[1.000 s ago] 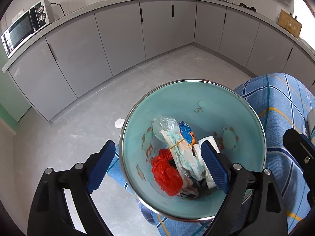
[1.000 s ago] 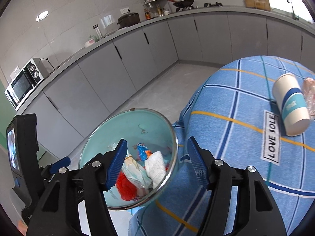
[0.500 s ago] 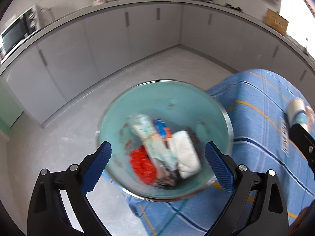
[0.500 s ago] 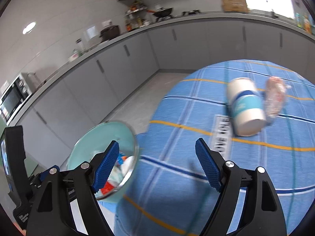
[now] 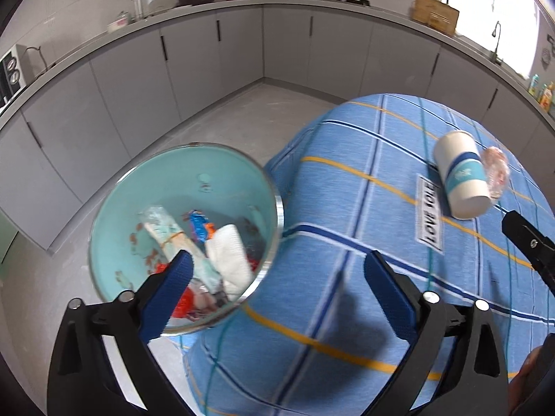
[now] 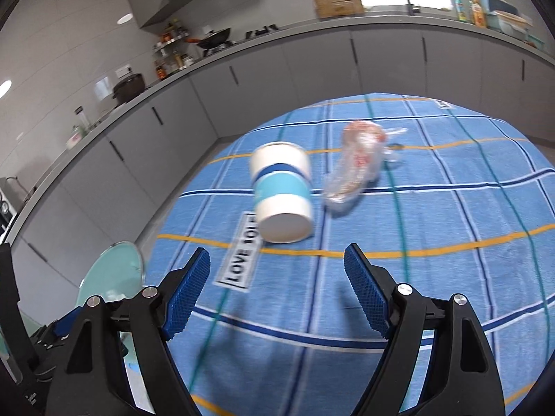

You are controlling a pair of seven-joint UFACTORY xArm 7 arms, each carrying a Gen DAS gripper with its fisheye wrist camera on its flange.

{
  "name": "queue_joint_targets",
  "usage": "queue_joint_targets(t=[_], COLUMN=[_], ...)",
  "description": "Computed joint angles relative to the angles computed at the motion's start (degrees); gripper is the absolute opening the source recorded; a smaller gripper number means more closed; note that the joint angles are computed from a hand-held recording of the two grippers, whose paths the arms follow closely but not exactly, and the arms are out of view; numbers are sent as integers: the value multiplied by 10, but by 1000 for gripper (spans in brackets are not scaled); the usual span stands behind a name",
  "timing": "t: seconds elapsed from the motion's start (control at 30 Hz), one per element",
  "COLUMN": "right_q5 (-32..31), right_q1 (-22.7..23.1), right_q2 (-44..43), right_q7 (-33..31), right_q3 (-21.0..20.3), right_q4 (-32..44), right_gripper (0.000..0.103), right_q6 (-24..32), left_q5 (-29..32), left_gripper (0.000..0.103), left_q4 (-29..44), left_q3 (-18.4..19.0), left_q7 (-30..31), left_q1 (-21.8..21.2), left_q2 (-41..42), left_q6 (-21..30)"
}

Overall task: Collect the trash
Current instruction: 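Move both open grippers from the bin back to the paper cup and clear bag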

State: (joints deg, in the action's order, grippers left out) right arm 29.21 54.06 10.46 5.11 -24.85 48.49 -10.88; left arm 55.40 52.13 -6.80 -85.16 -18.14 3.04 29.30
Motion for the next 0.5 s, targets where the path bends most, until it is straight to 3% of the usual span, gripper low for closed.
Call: queue_joint_targets(t=[0.27, 0.4, 0.5], right_q5=[49, 69, 92], right_q1=[-4, -41, -42], right_q2=[-18, -24, -25], right_q7=[-37, -56, -74], right_q3=[-19, 5, 1], right_q4=[-26, -33, -34], right_gripper=[79, 79, 79], right_q6=[-6, -9, -6], left_q5=[-11, -16, -21], left_gripper=[97, 97, 97], left_q4=[44, 64, 74], left_q3=[-3, 0, 5], left_q7=[16, 18, 20], left_q1=[-29, -48, -59], left_q2=[38, 56, 65], left_q6=[7, 11, 8])
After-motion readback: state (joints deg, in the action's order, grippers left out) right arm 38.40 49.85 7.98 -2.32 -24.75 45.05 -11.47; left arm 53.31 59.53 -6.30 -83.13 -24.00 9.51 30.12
